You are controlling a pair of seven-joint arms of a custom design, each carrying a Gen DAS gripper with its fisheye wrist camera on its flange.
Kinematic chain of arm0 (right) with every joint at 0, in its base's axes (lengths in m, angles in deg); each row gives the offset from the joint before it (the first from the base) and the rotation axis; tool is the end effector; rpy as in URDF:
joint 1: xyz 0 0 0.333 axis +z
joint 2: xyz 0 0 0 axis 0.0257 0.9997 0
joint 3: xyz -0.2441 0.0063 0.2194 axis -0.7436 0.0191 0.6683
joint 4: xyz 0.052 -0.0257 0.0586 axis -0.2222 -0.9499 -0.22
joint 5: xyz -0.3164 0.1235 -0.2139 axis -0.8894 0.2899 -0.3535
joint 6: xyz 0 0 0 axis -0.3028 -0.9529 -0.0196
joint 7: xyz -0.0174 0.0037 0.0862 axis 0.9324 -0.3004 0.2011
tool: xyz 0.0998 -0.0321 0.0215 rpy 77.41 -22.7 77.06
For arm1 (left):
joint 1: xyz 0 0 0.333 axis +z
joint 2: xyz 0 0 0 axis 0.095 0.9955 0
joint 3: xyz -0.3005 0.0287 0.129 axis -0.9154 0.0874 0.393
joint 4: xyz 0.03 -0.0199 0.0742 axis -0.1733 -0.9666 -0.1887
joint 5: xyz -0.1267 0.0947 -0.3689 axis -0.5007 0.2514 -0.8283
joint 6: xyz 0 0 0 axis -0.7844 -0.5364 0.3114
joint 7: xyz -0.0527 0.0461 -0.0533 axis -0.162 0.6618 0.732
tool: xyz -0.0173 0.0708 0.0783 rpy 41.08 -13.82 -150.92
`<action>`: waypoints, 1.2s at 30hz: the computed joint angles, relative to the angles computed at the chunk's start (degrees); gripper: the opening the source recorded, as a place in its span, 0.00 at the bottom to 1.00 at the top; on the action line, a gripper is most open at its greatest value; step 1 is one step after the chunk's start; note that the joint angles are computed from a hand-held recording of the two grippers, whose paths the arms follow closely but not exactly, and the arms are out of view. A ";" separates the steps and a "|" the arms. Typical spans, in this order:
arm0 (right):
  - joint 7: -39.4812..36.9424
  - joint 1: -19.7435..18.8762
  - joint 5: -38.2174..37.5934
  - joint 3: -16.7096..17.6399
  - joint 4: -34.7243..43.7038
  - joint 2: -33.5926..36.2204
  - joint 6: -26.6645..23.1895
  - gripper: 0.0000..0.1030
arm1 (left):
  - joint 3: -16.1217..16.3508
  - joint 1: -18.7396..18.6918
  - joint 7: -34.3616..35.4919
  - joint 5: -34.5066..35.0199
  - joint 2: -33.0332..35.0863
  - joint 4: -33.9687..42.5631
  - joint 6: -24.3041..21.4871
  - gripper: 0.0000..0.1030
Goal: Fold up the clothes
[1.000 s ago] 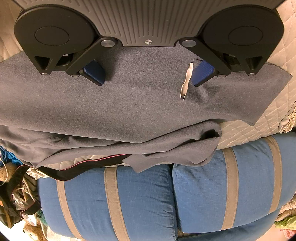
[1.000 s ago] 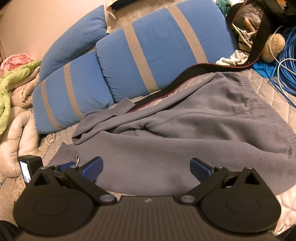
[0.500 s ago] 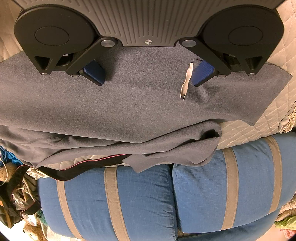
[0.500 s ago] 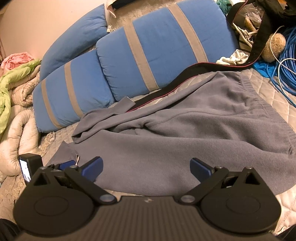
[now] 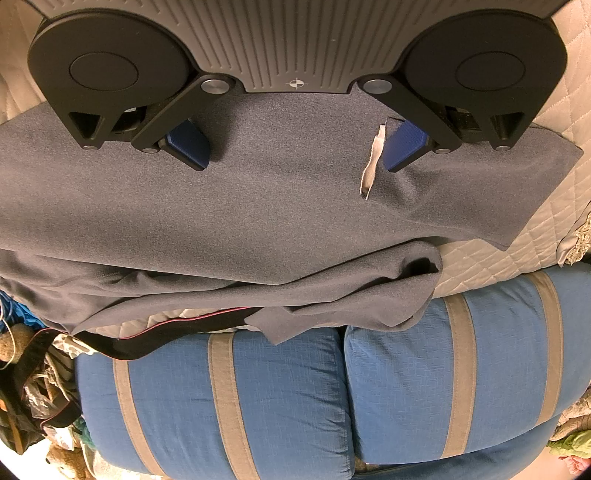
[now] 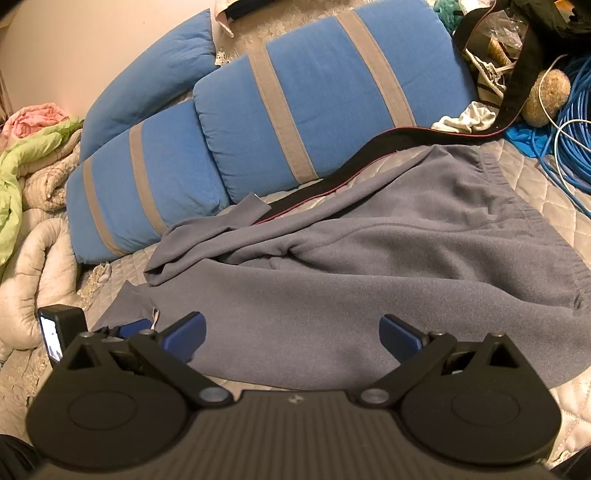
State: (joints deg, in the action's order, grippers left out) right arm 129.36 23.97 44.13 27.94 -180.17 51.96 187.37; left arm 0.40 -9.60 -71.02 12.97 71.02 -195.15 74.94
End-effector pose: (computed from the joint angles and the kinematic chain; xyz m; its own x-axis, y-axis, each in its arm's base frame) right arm 0.5464 0.2702 0.5191 0.2983 -0.8540 -0.4262 -0.6450 0.1488 -0.7496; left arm 0.5476 -0.2786 0.4798 0.1436 -0.9777 -0.1533 -0.6152 0.0331 -0.7877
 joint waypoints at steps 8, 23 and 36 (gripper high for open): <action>-5.06 0.05 3.76 0.42 0.48 -0.11 0.05 1.00 | 0.03 -0.01 0.02 -0.01 0.00 0.00 0.01 1.00; -20.43 0.36 8.43 2.65 2.88 0.91 1.63 1.00 | 0.14 -0.06 0.38 -0.50 0.30 0.33 -0.02 1.00; -44.55 0.48 2.00 7.20 17.14 10.95 24.98 1.00 | 0.45 1.80 0.52 -3.36 -3.20 -1.81 6.35 0.99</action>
State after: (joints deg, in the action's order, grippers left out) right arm 84.81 24.45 46.13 35.15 -163.04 62.90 212.35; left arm 0.85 -7.80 -70.50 9.61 67.82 -196.96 81.29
